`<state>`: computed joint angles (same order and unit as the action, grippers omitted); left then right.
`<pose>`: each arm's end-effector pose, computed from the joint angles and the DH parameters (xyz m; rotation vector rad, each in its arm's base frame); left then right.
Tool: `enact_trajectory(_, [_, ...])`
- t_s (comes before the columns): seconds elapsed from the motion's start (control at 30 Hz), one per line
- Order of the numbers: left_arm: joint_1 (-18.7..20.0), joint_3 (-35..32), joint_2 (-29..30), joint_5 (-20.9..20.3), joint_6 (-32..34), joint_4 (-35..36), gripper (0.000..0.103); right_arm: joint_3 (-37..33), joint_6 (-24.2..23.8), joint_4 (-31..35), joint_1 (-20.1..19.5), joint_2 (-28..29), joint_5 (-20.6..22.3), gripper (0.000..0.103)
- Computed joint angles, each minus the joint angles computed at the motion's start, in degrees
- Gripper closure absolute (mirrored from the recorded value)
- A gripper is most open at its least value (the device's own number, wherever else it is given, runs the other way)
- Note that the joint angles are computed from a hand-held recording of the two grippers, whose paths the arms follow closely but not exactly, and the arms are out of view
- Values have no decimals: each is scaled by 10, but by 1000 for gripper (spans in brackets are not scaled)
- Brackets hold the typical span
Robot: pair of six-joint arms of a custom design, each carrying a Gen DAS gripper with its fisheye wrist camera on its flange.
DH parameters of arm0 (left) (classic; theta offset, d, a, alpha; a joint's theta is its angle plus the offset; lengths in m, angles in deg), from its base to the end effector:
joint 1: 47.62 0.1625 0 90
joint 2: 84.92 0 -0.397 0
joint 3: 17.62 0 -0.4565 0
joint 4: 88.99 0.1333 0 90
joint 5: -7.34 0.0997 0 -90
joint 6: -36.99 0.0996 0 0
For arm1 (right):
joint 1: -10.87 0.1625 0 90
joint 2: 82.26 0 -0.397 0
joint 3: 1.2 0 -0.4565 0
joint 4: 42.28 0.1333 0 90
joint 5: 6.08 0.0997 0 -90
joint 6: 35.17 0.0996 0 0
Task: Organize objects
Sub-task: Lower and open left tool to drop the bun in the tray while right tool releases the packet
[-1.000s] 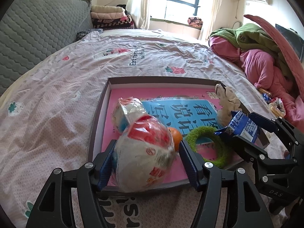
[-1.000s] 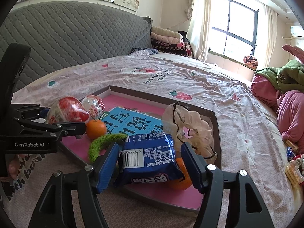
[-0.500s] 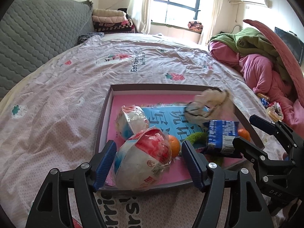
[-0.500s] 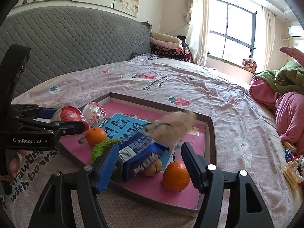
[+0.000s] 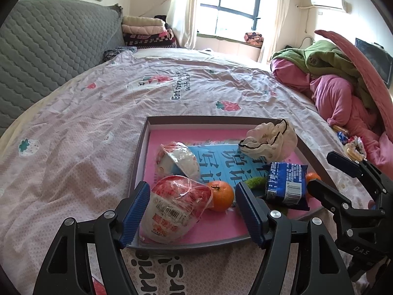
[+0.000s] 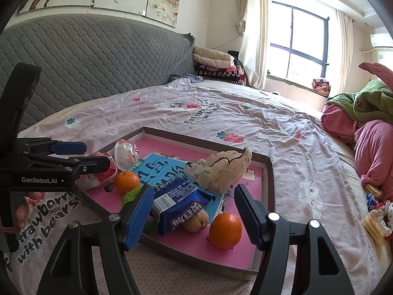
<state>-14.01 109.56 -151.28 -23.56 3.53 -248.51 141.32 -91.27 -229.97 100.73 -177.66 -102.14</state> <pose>-0.2854 -0.4523 0.0921 0.3601 2.2745 -1.0450 0.1218 -0.4134 0.2373 1.1030 -2.2077 0.9663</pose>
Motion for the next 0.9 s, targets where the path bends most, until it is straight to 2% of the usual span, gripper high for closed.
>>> enact_trajectory(0.37, [-20, 2, -5, 7, -20, 20, 29, 12, 9, 10, 1, -26, 20, 35])
enact_trajectory(0.67, [-45, 10, -16, 32, -59, 57, 27, 22, 29, 22, -2, -52, 34, 35])
enact_trajectory(0.8, [-56, 16, -24, 40, -81, 76, 26, 27, 40, 28, -1, -65, 34, 25])
enact_trajectory(0.9, [-66, 18, -29, 45, -100, 96, 25, 33, 48, 24, 1, -75, 32, 24])
